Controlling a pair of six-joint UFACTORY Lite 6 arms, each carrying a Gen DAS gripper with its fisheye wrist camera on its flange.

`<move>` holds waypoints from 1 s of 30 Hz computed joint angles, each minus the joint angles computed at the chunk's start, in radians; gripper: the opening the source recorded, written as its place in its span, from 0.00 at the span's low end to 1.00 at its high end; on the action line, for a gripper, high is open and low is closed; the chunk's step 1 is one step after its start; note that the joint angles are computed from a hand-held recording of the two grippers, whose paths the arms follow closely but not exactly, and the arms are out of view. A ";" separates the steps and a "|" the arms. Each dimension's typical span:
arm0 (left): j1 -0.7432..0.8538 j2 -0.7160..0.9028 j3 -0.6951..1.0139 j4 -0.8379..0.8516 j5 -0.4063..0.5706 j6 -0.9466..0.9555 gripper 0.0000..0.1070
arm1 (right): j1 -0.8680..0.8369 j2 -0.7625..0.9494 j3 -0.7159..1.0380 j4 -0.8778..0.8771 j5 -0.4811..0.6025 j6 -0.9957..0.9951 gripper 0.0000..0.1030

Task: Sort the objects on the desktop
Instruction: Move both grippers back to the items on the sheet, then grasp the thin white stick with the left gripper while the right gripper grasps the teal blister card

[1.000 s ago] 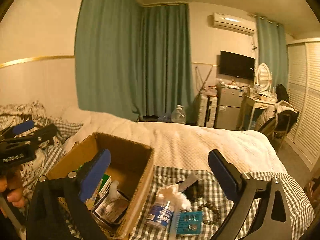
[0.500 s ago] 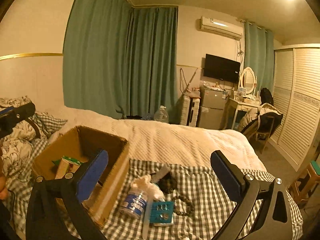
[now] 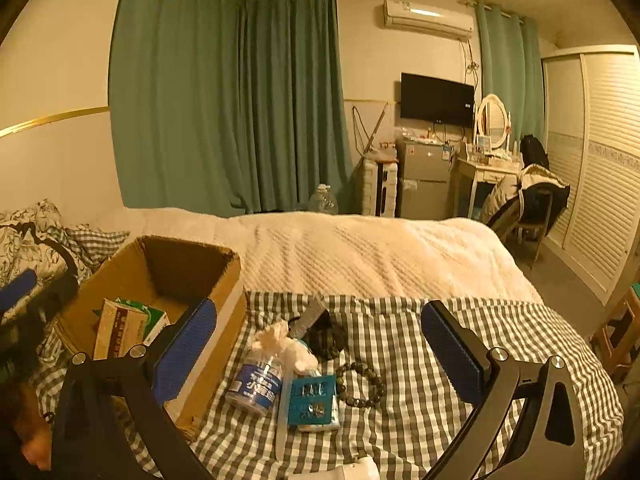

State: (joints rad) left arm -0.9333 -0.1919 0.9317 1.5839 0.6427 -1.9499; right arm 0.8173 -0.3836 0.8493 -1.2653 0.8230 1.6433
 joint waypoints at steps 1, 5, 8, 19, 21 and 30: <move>-0.015 0.009 -0.010 0.023 -0.002 -0.026 0.96 | -0.017 -0.004 -0.012 0.007 -0.021 -0.002 1.00; -0.075 0.060 -0.051 0.121 -0.034 -0.165 0.96 | -0.079 -0.017 -0.044 0.029 -0.091 -0.024 0.98; -0.096 0.116 -0.048 0.156 -0.056 -0.194 0.96 | -0.129 -0.007 -0.060 0.042 -0.153 -0.037 0.93; -0.162 0.375 0.010 0.256 -0.016 -0.271 0.85 | -0.383 0.050 -0.127 0.174 -0.427 -0.200 0.63; -0.149 0.414 0.027 0.262 -0.039 -0.291 0.85 | -0.419 0.074 -0.131 0.179 -0.468 -0.208 0.63; -0.107 0.603 0.153 0.225 -0.110 -0.273 0.78 | -0.497 0.258 -0.092 0.240 -0.655 -0.276 0.55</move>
